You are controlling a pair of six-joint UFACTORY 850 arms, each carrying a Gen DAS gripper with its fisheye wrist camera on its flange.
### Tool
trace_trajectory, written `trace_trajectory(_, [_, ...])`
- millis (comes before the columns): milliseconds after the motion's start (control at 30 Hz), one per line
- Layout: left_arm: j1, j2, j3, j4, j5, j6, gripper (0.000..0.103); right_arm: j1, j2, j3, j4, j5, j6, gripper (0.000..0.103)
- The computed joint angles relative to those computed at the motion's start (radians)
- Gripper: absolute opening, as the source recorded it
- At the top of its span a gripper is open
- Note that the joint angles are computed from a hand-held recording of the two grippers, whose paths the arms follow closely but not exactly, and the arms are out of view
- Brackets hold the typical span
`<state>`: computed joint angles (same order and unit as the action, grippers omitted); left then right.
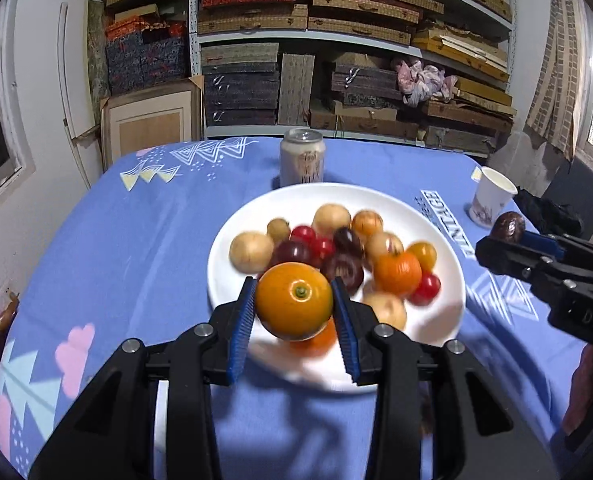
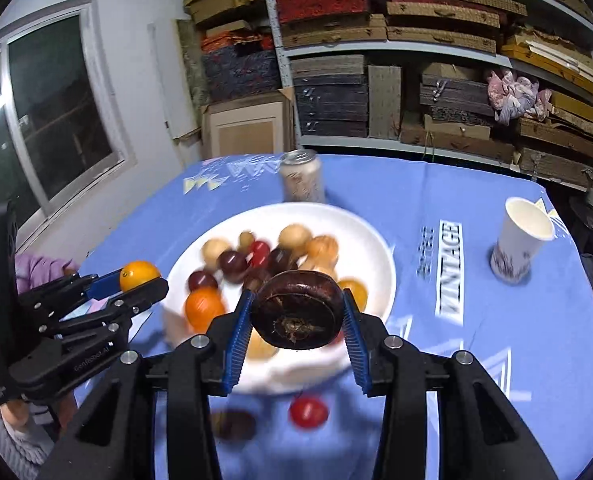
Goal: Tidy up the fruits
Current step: 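Carry the tangerine and dark brown fruit onto the white plate and open both grippers, then withdraw both grippers from the plate toward the last fruits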
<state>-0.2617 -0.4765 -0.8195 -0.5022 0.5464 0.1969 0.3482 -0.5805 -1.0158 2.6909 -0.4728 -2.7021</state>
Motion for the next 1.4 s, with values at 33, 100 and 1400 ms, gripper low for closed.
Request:
trace_trajectory(33, [0.009, -0.026, -0.041, 0.005, -0.022, 0.003, 0.037, -0.006, -0.034, -0.052, -0.037, 0.024, 0.051, 0.044])
trace_trajectory(100, [0.024, -0.072, -0.106, 0.022, -0.058, -0.004, 0.037, -0.014, -0.088, -0.129, -0.112, 0.059, 0.143, 0.044])
trace_trajectory(1400, [-0.218, -0.048, 0.114, -0.118, 0.095, 0.005, 0.071, -0.123, 0.019, 0.197, -0.062, -0.234, 0.115, 0.083])
